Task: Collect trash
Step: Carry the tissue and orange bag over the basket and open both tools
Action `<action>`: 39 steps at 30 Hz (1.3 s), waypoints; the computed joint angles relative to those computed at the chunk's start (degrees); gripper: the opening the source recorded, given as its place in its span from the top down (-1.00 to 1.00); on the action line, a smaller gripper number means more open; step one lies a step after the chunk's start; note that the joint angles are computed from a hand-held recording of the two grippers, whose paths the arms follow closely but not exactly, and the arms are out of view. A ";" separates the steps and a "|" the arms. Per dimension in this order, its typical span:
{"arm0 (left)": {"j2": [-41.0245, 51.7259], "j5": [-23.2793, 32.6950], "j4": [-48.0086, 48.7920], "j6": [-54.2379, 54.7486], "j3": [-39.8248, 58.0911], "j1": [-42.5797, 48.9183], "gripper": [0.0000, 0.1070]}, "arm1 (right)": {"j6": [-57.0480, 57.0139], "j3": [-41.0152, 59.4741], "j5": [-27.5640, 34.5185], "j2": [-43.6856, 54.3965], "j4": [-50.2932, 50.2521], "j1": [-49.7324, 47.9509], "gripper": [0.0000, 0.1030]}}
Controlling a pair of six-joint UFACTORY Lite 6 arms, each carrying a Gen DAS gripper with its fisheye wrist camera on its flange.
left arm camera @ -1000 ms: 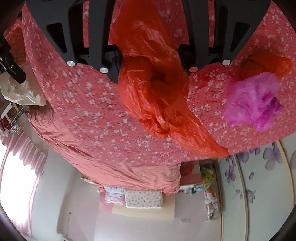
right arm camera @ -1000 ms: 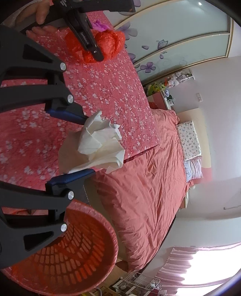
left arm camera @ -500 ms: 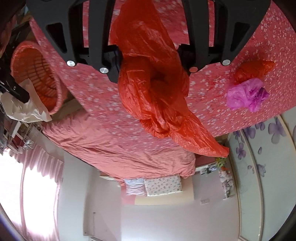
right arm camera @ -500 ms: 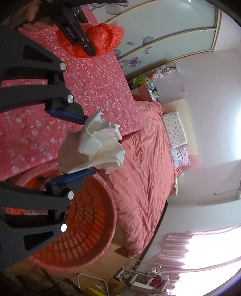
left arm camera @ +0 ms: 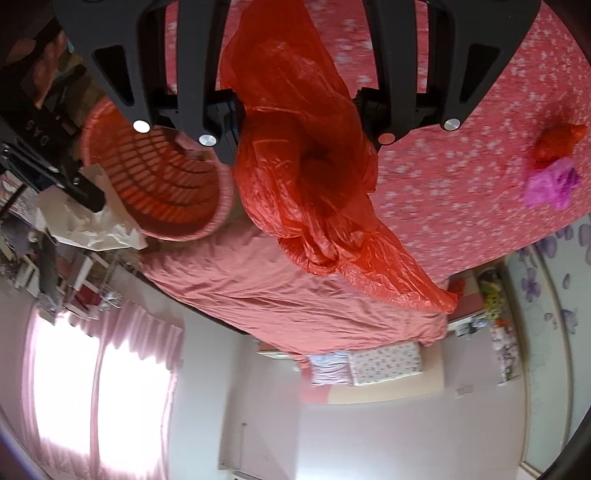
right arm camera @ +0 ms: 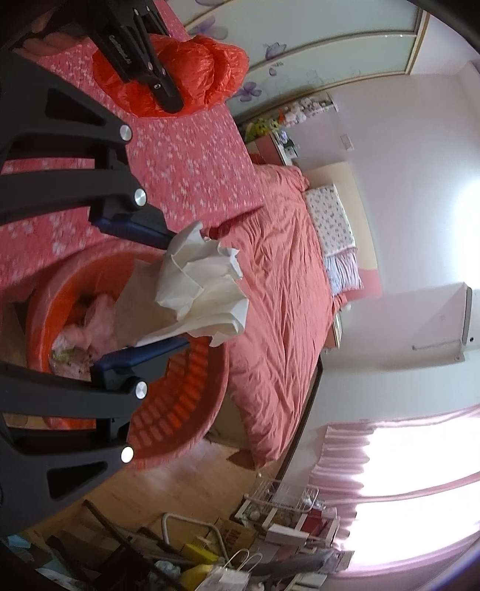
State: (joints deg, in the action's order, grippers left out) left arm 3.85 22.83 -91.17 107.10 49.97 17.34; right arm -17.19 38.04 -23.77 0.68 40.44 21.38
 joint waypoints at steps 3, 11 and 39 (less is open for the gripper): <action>-0.15 0.07 -1.30 0.82 -0.77 -2.34 0.19 | 1.96 -2.12 -0.43 -1.34 -2.26 -1.83 0.07; 0.91 -0.01 -3.54 1.92 -0.77 -8.49 0.19 | 9.56 -4.94 -1.34 -1.52 -10.63 -7.29 0.07; 8.51 1.32 -7.53 5.56 3.15 -19.47 0.19 | 28.58 -3.49 -3.06 4.75 -34.13 -21.07 0.06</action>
